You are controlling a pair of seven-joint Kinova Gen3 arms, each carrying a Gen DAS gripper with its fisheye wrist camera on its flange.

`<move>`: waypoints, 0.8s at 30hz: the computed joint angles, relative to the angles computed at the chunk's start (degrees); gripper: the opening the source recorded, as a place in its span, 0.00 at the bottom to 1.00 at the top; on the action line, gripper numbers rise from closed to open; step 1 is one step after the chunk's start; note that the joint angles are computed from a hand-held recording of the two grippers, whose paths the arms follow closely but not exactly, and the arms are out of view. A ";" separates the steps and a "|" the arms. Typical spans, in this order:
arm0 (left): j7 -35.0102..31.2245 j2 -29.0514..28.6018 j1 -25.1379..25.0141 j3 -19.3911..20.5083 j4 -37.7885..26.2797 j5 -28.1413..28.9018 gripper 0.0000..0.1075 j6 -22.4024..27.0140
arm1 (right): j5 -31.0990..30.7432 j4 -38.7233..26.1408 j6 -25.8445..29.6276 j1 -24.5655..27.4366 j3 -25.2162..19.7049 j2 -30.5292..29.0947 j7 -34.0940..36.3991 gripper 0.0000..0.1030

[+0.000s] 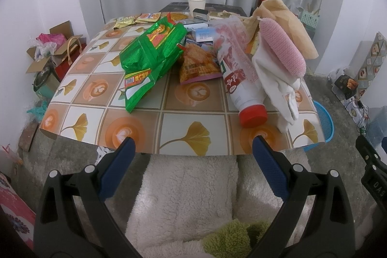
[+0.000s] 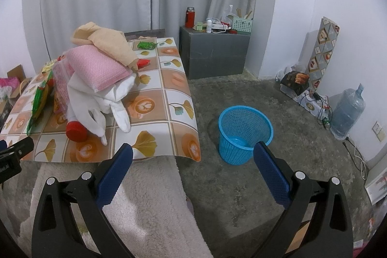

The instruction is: Collect trash

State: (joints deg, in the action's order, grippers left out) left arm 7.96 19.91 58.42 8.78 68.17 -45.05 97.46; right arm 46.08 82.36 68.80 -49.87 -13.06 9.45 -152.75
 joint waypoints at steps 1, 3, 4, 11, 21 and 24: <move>-0.16 0.38 0.03 0.00 -0.45 -0.10 0.87 0.11 | 0.07 -0.66 0.35 -0.17 -0.01 0.37 0.08 0.94; -0.17 0.36 0.06 -0.07 -0.43 -0.07 0.87 0.10 | 0.08 -0.77 0.22 -0.27 0.09 0.46 -0.03 0.94; 0.07 0.14 0.08 -0.13 0.01 0.02 0.87 -0.09 | 0.03 -0.87 0.02 -0.22 0.09 0.52 -0.07 0.94; 4.35 -3.40 -0.33 0.70 6.23 -1.40 0.87 -3.18 | 0.39 -1.03 -3.38 0.01 0.52 0.77 0.22 0.94; 6.63 -9.75 -4.12 3.17 16.37 -12.64 0.87 -14.53 | 3.06 0.68 -17.31 3.72 2.59 0.62 1.37 0.94; 4.96 -11.79 -8.63 5.86 18.39 -14.84 0.87 -21.16 | -2.20 -2.06 -24.30 11.52 -1.49 2.13 7.96 0.94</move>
